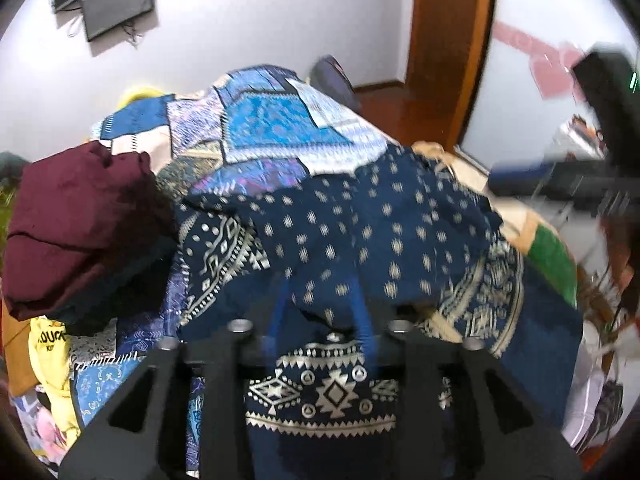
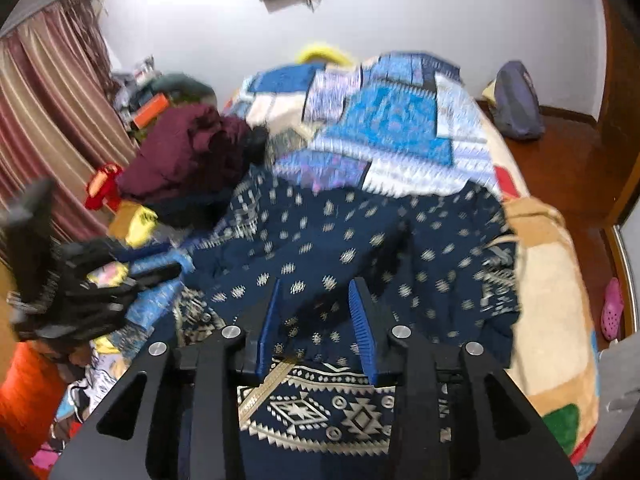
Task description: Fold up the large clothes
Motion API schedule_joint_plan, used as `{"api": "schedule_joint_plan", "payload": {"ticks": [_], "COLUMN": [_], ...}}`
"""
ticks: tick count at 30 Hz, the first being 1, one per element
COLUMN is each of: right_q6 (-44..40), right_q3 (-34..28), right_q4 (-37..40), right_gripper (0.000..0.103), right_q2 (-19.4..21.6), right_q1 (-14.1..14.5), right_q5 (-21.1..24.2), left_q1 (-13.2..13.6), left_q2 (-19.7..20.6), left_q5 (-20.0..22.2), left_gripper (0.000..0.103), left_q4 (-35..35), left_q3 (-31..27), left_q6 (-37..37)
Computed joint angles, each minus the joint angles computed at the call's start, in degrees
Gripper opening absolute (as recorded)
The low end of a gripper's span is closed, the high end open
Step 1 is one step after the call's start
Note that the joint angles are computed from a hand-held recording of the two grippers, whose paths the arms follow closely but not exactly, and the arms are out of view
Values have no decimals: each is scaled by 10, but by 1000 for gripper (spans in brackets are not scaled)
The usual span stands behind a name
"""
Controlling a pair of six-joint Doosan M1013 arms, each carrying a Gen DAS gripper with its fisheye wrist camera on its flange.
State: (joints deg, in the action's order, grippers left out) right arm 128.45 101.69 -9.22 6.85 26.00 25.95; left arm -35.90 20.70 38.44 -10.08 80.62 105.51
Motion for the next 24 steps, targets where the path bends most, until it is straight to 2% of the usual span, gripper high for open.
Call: {"api": "schedule_joint_plan", "payload": {"ticks": [3,6,9,14,17,21,24], "right_q6": [-55,-97,-96,-80,-19,72,132], "right_q3": [-23,-41,-44,-20,3,36,51], "right_q4": [56,106,105,84,19,-67,-121], "right_gripper": [31,31,31,32,32,39,39], "right_q2": [38,70,84,54,24,-20,-42], "right_q1": [1,0,3,5,11,14,14], "right_q5": [37,82,109,94,89,94,111], "left_q1": [-2,-3,-9,-8,0,7,14], "left_q2": [5,18,35,61,53,33,11], "left_q5": [-7,7,22,66,46,35,17], "left_gripper": [46,47,47,52,60,61,64], "left_q4": [-11,-30,5,52,48,64,82], "left_q3": [-2,-9,-11,-12,6,23,44], "left_q6": [-12,-16,-46,-72,-74,-88,-104]}}
